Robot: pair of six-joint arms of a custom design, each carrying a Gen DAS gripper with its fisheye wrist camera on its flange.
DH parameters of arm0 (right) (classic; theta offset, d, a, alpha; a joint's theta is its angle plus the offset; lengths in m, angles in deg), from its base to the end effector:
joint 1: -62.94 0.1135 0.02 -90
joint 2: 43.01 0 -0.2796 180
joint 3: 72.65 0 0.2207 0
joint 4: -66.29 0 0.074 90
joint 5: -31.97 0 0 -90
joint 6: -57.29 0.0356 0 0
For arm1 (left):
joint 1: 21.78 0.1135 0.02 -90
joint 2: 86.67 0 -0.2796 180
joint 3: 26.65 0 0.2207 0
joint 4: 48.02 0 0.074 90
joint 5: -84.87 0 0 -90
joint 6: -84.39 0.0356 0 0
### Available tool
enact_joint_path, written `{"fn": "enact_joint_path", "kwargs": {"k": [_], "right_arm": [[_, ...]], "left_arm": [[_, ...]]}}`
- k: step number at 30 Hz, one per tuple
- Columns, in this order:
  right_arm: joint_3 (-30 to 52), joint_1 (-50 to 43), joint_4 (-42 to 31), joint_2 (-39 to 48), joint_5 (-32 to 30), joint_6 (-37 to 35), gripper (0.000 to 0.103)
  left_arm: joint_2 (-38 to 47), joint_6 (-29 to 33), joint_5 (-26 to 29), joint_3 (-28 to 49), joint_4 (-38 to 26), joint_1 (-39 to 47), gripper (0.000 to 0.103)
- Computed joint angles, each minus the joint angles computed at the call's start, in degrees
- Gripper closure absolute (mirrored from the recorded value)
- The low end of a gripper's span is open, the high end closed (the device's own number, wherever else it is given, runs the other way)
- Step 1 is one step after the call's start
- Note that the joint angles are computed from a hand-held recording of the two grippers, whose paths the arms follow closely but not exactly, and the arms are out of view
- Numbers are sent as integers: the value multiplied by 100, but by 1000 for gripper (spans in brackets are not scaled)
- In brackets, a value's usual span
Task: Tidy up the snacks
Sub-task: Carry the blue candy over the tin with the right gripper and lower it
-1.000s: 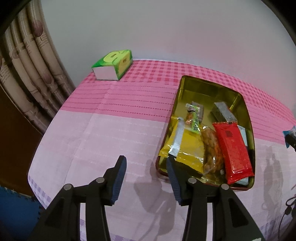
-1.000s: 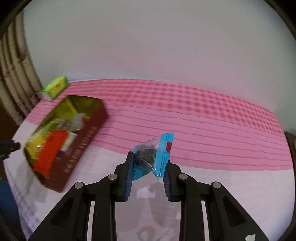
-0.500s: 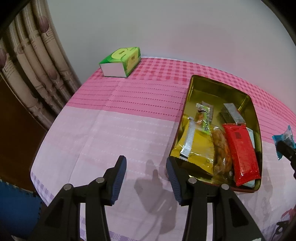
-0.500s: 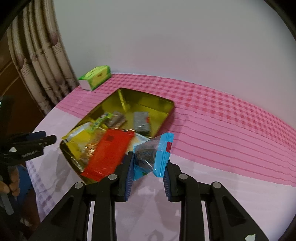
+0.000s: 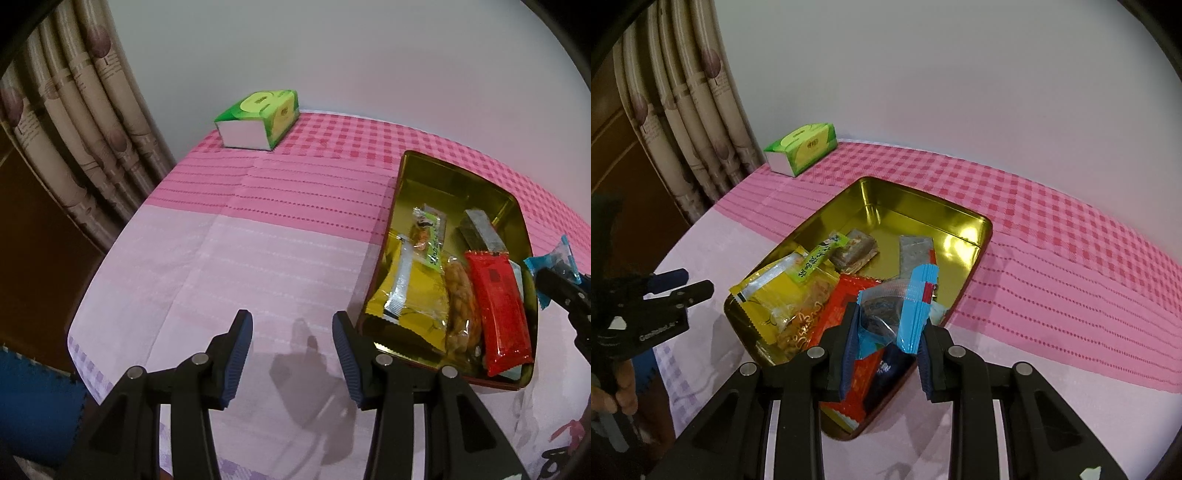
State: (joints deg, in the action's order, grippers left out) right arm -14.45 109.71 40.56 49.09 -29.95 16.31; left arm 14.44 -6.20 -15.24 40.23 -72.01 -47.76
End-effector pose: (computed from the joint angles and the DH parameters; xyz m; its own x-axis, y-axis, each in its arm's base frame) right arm 0.1949 0.1829 0.1789 -0.7498 0.1749 -0.6381 0.1314 0.9846 0.1154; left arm 0.2848 -0.1318 0.1710 -0.7677 0.3628 -0.5282 0.3403 0.9293 0.1438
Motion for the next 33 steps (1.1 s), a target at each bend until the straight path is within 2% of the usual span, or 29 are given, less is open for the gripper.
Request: {"fn": "enact_joint_path", "kwargs": {"k": [33], "right_arm": [[407,-959,450,791,-563,-464,76]], "left_arm": [[138,-63,-65,49,3,-3,57]]}}
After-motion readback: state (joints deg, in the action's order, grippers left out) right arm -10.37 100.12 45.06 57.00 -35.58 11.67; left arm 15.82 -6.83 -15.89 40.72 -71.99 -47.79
